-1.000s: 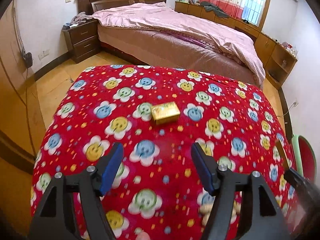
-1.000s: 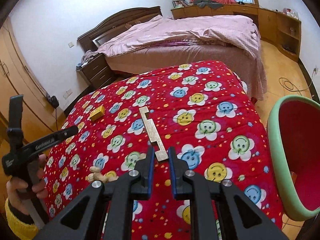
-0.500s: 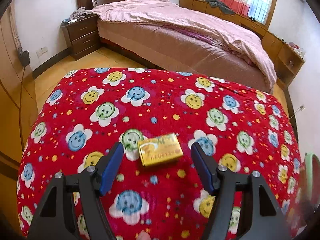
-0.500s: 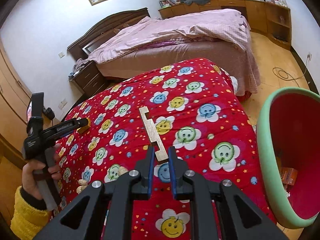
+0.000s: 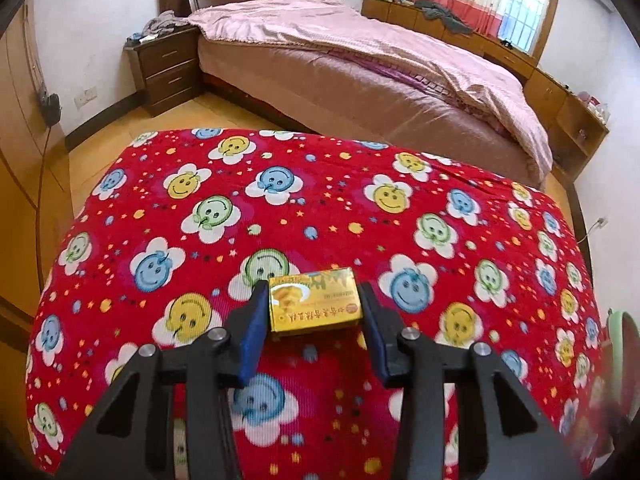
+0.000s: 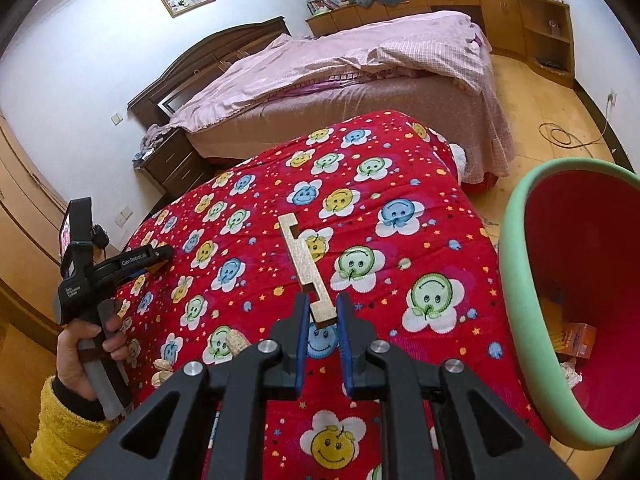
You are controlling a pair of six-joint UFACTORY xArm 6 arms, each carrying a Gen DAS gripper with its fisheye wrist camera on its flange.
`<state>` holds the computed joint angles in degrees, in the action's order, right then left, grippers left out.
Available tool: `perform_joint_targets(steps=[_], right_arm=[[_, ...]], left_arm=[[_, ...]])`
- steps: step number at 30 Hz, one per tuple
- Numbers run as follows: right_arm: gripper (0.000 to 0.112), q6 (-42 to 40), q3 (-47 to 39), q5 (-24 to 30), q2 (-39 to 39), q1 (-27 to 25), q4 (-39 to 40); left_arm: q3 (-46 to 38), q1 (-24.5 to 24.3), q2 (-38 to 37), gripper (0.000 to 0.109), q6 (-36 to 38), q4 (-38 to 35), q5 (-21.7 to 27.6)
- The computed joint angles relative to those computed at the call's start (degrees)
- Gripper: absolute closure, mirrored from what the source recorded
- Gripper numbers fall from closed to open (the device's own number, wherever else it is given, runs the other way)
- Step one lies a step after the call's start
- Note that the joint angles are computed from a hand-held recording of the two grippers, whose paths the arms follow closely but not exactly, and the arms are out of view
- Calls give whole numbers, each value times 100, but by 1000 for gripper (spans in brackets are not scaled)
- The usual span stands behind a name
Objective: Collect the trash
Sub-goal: 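Carry the gold box with the left tool while the right carries the wooden stick over the bin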
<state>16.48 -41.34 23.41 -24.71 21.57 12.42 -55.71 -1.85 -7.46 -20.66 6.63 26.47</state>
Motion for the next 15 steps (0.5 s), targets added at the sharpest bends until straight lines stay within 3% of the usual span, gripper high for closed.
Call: perform_joint_targets(steps=[15], right_arm=[[97,967,587,241,-1252,81,-849]], left_arm=[[1201,-767,-2079,64,259,-187,366]])
